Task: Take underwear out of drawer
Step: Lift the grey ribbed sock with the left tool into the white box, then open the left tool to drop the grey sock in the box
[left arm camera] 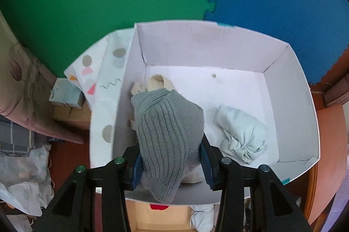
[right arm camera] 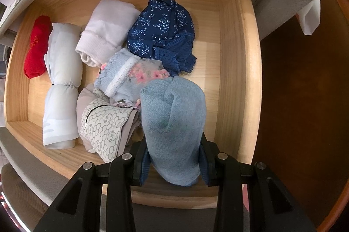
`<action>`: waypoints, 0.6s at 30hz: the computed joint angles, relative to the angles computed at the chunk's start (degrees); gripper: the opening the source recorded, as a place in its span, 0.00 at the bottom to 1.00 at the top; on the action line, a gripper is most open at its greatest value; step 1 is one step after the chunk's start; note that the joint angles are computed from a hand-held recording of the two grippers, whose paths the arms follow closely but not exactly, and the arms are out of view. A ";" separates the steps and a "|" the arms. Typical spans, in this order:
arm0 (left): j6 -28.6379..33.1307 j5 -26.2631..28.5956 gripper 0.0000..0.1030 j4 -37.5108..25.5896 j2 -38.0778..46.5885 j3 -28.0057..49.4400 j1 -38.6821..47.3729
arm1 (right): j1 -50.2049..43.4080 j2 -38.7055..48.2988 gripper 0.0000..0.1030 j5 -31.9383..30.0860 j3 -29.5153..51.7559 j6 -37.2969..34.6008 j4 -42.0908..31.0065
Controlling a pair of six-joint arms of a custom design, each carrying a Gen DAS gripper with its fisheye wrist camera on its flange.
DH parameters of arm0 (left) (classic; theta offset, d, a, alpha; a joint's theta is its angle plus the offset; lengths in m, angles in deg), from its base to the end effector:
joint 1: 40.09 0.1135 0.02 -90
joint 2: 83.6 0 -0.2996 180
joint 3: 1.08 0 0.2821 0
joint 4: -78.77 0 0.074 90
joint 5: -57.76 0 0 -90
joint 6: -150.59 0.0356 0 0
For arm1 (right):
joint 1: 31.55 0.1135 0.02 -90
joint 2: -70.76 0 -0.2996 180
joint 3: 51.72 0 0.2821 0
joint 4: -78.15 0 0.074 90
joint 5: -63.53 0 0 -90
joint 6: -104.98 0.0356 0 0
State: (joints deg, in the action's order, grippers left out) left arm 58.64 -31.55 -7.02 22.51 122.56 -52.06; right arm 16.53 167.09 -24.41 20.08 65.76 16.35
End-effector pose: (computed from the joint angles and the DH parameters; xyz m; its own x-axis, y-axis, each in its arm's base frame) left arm 0.4037 -0.0860 0.3845 -0.9154 0.1593 -0.3698 0.1807 0.9832 -0.0238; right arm 0.2125 0.2348 0.1848 -0.9965 0.0491 -0.0683 0.0473 0.9985 0.0269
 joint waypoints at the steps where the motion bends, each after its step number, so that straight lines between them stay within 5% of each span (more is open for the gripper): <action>1: -0.05 -0.04 0.44 0.13 0.31 -0.32 0.11 | 0.01 0.06 0.33 -0.02 0.02 -0.04 0.03; 18: -0.82 -0.57 0.61 0.64 -1.41 -0.91 1.19 | -0.22 0.56 0.33 -0.47 -0.14 -0.61 0.77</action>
